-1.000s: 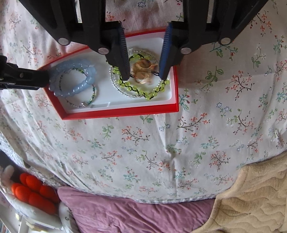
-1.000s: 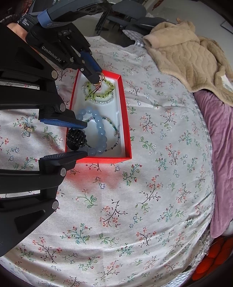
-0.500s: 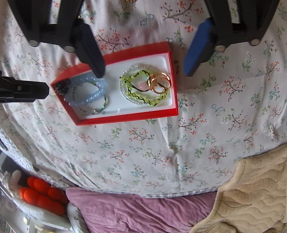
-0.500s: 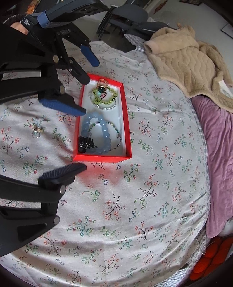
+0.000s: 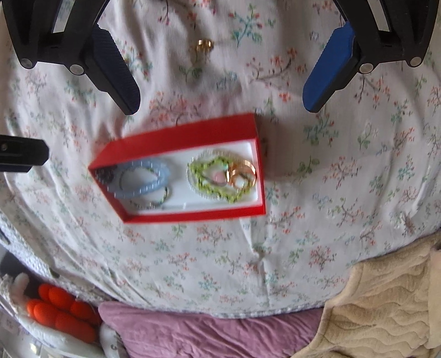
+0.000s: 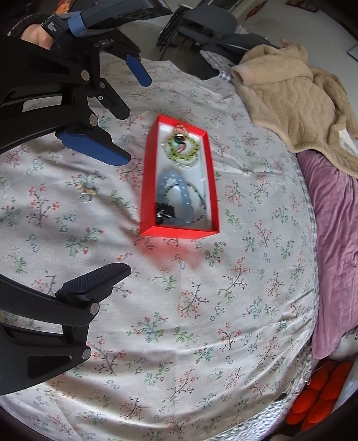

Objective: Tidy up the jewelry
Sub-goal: 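Withdraw both open tools from the box toward the small gold pieces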

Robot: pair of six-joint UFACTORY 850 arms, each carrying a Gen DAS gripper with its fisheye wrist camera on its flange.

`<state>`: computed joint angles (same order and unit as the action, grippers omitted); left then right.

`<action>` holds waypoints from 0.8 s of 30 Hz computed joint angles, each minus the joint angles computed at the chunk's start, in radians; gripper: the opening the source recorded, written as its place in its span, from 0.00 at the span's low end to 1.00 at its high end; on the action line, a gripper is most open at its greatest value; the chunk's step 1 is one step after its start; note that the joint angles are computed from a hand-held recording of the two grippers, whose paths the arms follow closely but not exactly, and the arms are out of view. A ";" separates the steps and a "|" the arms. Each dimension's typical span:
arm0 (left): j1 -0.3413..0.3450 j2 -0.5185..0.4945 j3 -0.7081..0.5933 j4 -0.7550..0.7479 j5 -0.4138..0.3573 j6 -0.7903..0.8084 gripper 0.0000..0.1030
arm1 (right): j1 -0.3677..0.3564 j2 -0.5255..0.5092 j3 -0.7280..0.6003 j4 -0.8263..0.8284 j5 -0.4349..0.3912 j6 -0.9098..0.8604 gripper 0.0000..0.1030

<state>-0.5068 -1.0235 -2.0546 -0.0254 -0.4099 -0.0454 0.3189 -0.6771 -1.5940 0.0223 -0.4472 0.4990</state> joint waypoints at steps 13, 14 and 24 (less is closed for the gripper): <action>-0.005 0.080 0.157 0.004 0.002 -0.001 0.95 | 0.046 0.040 0.084 -0.102 -0.029 0.079 0.74; -0.005 0.086 0.169 0.003 0.006 0.001 0.95 | 0.050 0.041 0.091 -0.115 -0.031 0.087 0.74; 0.005 0.108 0.248 0.008 0.017 0.015 0.95 | 0.070 0.040 0.138 -0.187 -0.051 0.134 0.74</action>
<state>-0.5013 -0.9157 -1.8069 -0.0177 -0.3930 -0.0304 0.3893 -0.6374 -1.4555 -0.1647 -0.4982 0.6327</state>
